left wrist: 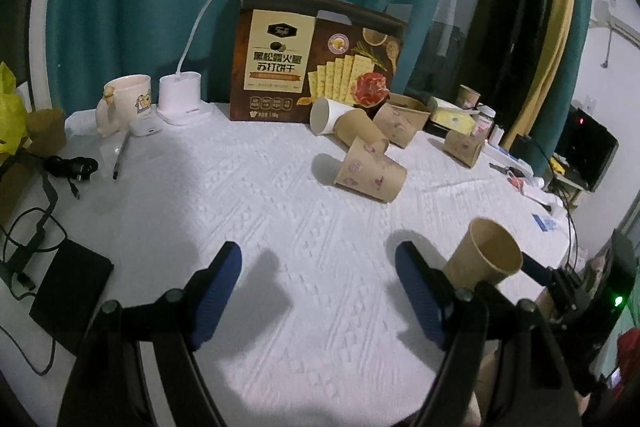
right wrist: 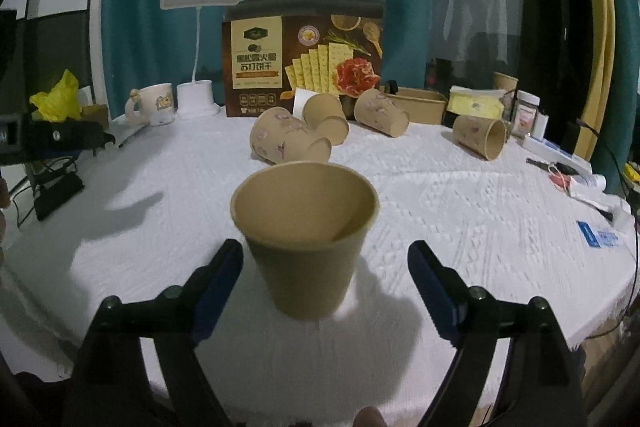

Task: Flip cup upright
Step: 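Lower the held cup upright onto the tablecloth with the right gripper, then open the right gripper and pull it back from the cup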

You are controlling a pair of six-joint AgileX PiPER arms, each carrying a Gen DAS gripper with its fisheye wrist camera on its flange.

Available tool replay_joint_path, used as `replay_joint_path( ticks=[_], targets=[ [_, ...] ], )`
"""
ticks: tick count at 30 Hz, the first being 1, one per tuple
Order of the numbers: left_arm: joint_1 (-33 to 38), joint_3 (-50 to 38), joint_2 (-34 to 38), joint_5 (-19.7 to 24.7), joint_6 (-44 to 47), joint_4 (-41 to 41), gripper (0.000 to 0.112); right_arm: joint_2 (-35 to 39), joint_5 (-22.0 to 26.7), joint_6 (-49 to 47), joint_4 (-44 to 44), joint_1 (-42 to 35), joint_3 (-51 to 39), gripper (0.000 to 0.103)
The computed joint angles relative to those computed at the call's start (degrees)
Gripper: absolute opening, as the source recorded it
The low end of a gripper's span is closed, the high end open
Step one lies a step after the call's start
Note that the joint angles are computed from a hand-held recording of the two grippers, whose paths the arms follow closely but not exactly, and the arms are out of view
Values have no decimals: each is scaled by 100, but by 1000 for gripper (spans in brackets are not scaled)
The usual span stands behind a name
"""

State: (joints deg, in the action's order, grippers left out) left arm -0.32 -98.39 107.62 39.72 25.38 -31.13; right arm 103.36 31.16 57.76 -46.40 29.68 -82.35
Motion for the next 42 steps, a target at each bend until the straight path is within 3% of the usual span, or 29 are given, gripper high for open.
replay_joint_path(
  ticks=[13,18,27,32,42],
  targets=[
    [-323,1249,-850,-739,980,-290,79,-1039,630,438,238,250,720,83],
    [-451,1332,-1011,-725,1037,-221,79,-1414,934,454,500,267,806,83],
    [-564,1439,-1365,-694,1766,-881,79,-2026,1254,518,784,211,878,83],
    [-720,1552,-1650,-966,2154,-1068,80,-2318,1421,712,480,346,885,83],
    [-608,1724,-1988,-1118,3010,-2082,88,-2596,2280,949,-520,1096,488,83]
  ],
)
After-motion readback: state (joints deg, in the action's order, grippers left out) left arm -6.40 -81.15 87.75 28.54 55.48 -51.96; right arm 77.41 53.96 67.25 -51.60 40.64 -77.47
